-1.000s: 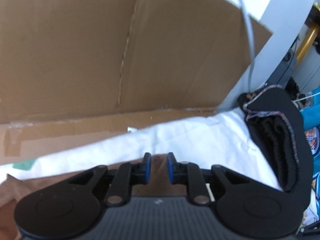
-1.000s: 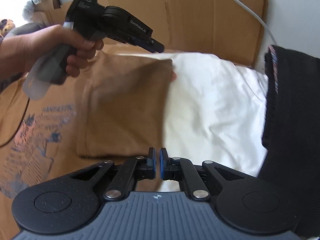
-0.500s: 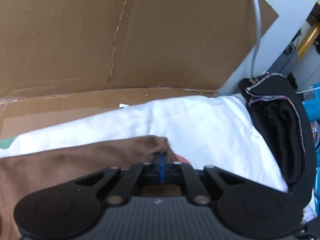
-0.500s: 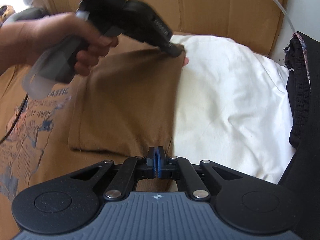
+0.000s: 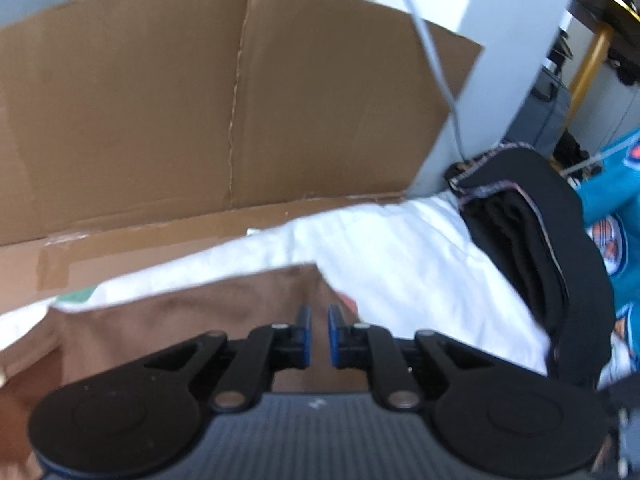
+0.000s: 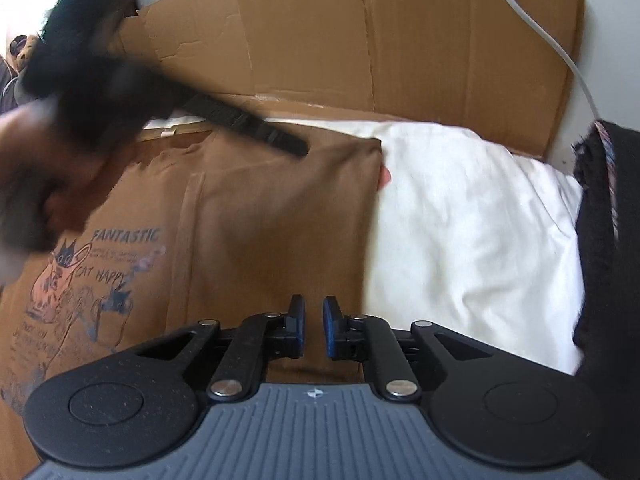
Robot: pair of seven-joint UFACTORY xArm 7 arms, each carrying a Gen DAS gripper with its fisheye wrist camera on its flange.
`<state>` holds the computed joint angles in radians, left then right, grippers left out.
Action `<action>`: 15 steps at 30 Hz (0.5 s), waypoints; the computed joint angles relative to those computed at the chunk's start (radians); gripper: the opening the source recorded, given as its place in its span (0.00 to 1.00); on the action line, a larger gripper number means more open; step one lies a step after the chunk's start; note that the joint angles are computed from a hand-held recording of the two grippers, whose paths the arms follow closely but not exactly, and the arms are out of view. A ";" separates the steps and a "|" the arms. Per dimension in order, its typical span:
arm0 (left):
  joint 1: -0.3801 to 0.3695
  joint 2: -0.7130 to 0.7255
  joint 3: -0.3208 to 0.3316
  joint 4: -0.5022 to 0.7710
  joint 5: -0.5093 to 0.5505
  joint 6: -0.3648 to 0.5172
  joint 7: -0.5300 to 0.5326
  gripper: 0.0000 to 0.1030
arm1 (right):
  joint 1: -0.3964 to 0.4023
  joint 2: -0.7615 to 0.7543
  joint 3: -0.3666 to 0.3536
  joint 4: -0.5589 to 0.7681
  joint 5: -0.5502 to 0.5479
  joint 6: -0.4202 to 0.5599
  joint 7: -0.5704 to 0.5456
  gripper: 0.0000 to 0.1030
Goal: Fold clothes
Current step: 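Open both grippers and lift them up away from the brown shirt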
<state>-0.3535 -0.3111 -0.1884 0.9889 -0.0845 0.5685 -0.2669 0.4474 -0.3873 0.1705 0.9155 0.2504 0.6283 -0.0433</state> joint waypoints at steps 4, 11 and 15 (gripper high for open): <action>-0.010 -0.100 -0.019 -0.110 0.010 0.001 -0.029 0.18 | 0.039 0.035 -0.033 -0.008 0.071 -0.050 -0.100 0.37; -0.032 -0.185 -0.050 -0.232 0.036 -0.007 -0.051 0.56 | 0.069 0.123 -0.068 0.038 0.142 -0.070 -0.346 0.47; -0.032 -0.187 -0.065 -0.260 0.073 -0.021 -0.063 0.59 | 0.021 0.125 -0.041 0.050 0.111 -0.031 -0.344 0.49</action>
<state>-0.3851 -0.4979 -0.2536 0.7291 -0.0110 0.5477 -0.3295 0.4687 -0.2621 0.1300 0.9655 0.3614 0.5976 -0.3875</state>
